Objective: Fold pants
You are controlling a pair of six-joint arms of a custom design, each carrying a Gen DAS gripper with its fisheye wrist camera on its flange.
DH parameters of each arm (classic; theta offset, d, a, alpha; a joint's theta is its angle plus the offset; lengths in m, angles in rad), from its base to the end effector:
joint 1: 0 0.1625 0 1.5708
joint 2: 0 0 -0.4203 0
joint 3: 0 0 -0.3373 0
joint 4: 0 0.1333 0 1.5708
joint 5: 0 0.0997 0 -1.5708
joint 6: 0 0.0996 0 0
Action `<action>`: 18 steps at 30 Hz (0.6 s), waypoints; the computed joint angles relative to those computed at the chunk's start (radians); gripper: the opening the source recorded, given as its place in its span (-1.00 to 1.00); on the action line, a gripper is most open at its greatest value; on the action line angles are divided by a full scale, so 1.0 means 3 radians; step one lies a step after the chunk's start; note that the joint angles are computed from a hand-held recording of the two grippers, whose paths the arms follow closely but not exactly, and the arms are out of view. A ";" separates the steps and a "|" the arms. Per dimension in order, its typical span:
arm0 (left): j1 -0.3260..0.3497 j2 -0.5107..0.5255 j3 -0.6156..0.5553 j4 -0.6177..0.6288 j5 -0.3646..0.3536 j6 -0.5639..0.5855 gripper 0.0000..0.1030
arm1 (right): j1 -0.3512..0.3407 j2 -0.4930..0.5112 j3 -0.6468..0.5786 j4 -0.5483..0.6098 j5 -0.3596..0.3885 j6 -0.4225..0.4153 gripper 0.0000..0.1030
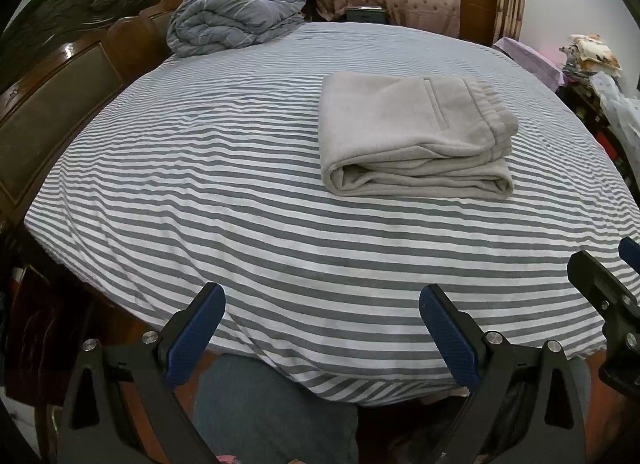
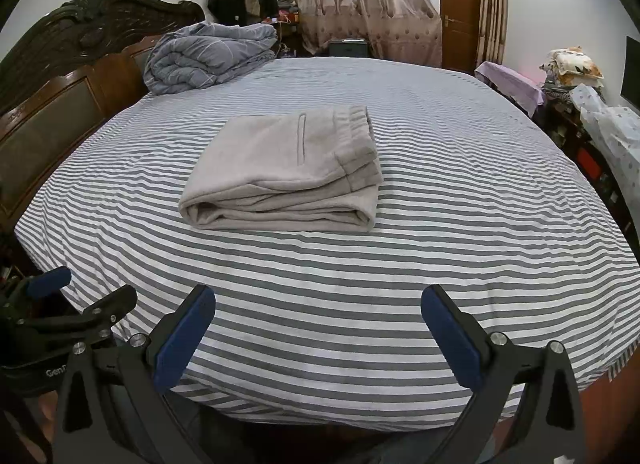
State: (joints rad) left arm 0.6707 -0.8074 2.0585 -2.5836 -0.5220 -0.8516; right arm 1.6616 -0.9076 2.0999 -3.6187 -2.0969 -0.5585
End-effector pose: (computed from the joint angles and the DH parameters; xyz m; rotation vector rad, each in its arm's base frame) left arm -0.2409 -0.4715 0.0742 0.2035 2.1727 -0.8003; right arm 0.1295 -0.5041 0.1991 0.4672 -2.2757 0.8789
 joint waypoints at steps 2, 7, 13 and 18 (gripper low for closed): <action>0.0003 -0.0007 -0.0001 0.0046 0.0005 -0.0039 0.89 | 0.0000 0.0000 0.0002 0.0006 -0.0007 0.0004 0.98; 0.0005 -0.0001 0.0014 0.0042 0.0009 -0.0048 0.89 | 0.0006 0.0019 0.0025 -0.0014 -0.0016 0.0021 0.98; -0.0007 0.0012 0.0022 0.0071 0.0045 -0.0064 0.89 | 0.0011 0.0033 0.0040 -0.0027 -0.0021 0.0028 0.98; -0.0013 0.0024 0.0020 0.0087 0.0059 -0.0080 0.89 | -0.0006 0.0030 0.0040 -0.0005 -0.0015 0.0028 0.98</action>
